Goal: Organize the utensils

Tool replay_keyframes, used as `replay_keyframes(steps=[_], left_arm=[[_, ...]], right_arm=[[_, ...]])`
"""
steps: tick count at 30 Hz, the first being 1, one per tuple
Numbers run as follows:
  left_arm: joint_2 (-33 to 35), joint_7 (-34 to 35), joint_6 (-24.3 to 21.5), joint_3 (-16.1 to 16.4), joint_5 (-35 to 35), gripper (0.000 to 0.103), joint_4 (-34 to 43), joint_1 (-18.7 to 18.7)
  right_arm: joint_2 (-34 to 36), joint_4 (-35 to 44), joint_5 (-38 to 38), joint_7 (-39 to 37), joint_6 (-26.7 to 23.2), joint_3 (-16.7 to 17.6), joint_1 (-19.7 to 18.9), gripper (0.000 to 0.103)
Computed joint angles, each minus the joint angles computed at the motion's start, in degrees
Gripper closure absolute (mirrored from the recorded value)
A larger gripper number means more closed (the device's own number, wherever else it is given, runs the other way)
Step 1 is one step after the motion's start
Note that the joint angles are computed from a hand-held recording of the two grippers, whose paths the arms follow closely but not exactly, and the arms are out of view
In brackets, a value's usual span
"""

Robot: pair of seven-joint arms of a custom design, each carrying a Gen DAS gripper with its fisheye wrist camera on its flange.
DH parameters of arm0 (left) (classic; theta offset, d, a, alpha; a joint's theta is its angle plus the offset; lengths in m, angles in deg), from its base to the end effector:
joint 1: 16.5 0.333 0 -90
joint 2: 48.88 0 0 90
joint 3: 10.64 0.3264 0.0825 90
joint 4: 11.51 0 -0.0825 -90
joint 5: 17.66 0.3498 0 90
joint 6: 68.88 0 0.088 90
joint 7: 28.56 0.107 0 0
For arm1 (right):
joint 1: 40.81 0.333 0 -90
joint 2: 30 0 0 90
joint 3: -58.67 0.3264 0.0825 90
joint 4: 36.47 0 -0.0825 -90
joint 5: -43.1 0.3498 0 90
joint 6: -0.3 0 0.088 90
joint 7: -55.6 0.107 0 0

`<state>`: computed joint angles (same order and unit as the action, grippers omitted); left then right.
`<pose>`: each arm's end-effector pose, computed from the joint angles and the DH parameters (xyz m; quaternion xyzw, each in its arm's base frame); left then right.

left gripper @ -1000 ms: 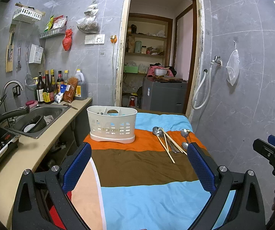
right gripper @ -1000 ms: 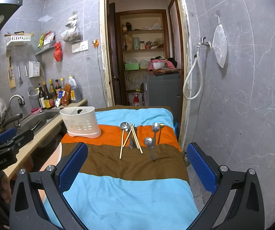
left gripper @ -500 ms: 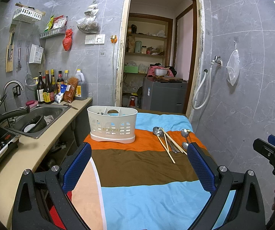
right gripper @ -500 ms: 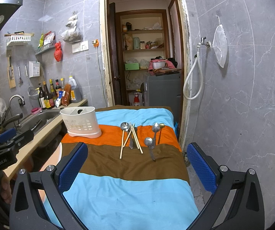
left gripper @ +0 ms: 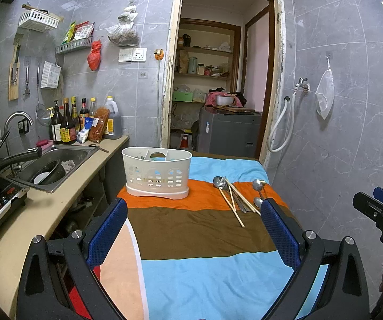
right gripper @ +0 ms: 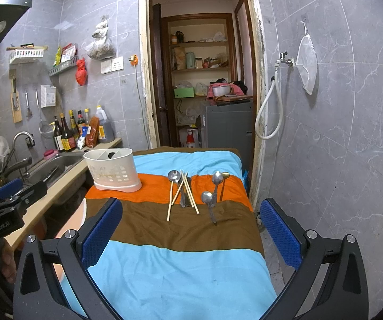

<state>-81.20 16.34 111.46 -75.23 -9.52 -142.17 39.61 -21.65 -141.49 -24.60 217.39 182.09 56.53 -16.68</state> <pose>0.4656 -0.1905 0.5845 -0.6519 0.5111 -0.3872 0.4048 0.5169 0.3015 0.5710 -0.6786 0.4820 -0.2849 0.4754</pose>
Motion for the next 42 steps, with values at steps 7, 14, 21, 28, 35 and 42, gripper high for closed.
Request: replay_keyframes(steps=[7,14,21,28,35,42], left_arm=[[0.0,-0.1,0.0,0.1,0.1,0.005,0.0,-0.1],[0.0,-0.1,-0.1,0.1,0.2,0.005,0.0,0.0],[0.0,-0.2,-0.1,0.0,0.2,0.005,0.1,0.0],[0.1,0.1,0.6,0.5,0.2,0.005,-0.8,-0.5],[1.3,0.9,1.0,0.5,0.2,0.005,-1.3,-0.5],[3.8,2.8,1.9,-2.4,1.3,0.005,0.9,3.4]], right_arm=[[0.0,0.0,0.2,-0.2,0.0,0.0,0.0,0.0],[0.1,0.1,0.2,-0.1,0.0,-0.1,0.1,0.0],[0.3,0.3,-0.3,0.4,0.0,-0.3,0.3,0.0],[0.6,0.5,0.1,0.0,0.1,-0.3,0.3,0.0],[0.9,0.2,2.6,-2.1,-0.3,-0.2,0.4,0.0],[2.2,1.2,10.6,-9.9,-2.8,1.3,0.1,0.0]])
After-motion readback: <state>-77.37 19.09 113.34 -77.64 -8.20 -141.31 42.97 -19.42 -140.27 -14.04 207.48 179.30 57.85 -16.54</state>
